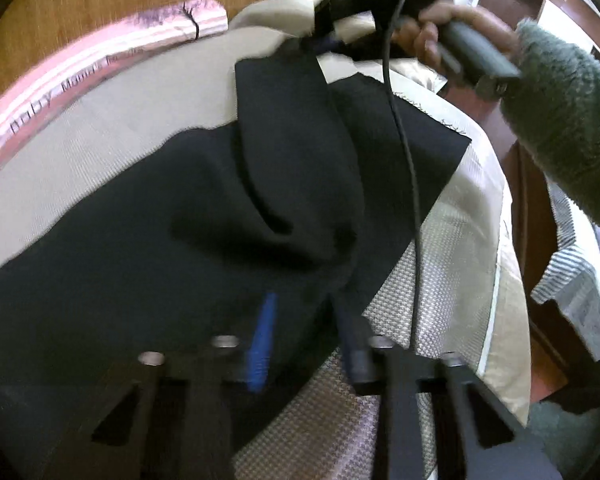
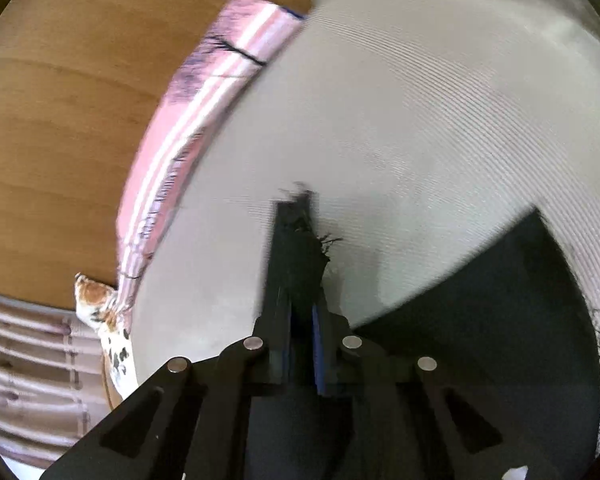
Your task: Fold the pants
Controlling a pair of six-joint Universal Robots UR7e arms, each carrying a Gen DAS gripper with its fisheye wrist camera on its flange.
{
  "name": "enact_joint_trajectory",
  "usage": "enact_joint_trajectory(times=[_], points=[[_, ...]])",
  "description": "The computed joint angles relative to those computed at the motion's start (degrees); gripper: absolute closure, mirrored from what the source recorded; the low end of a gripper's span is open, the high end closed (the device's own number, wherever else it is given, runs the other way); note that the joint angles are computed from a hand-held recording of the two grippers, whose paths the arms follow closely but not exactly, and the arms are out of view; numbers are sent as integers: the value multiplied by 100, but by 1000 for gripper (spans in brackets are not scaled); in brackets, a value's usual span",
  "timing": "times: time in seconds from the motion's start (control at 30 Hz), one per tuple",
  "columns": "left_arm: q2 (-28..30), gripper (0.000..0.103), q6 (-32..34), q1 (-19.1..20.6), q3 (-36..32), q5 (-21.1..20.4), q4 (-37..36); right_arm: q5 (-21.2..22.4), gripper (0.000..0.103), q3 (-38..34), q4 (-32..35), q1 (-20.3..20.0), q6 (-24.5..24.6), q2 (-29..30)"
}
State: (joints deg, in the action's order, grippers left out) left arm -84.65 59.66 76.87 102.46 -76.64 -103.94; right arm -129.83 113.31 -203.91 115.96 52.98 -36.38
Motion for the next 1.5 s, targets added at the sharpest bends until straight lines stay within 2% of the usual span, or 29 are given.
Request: enact_joint_trajectory(times=[0.1, 0.17, 0.23, 0.27, 0.3, 0.4, 0.57, 0.7, 0.93, 1.0, 1.1, 1.2, 1.43, 1.5], points=[[61, 92, -161, 76, -93, -160, 65, 132, 93, -485, 410, 66, -292, 49], [70, 93, -236, 106, -128, -230, 34, 414, 88, -952, 715, 46, -625, 196], [107, 93, -327, 130, -180, -253, 12, 995, 63, -1235, 764, -64, -838, 328], [139, 93, -397, 148, -235, -281, 22, 1166, 41, -1377, 805, -95, -834, 397], [161, 93, -467, 164, -276, -299, 29, 1098, 39, -1498, 785, -78, -854, 474], [245, 93, -615, 219, -393, -331, 113, 827, 39, -1669, 931, -7, -1142, 539], [392, 93, -767, 317, -582, -455, 346, 519, 41, -1183, 903, -29, -905, 326], [502, 93, -851, 388, -743, -527, 484, 701, 44, -913, 809, -211, -817, 282], [501, 93, -828, 370, -724, -487, 437, 464, 47, -731, 710, -195, -648, 228], [485, 93, -834, 358, -682, -485, 410, 646, 47, -537, 442, -168, -527, 225], [467, 93, -837, 349, -647, -481, 384, 735, 47, -392, 477, -89, -390, 257], [469, 93, -831, 362, -664, -487, 382, 910, 55, -304, 358, -52, -279, 387], [462, 92, -816, 347, -652, -450, 349, 1534, 63, -194, -567, -285, -223, 668], [467, 92, -826, 344, -654, -448, 352, 1566, 63, -238, -858, -375, -296, 748]])
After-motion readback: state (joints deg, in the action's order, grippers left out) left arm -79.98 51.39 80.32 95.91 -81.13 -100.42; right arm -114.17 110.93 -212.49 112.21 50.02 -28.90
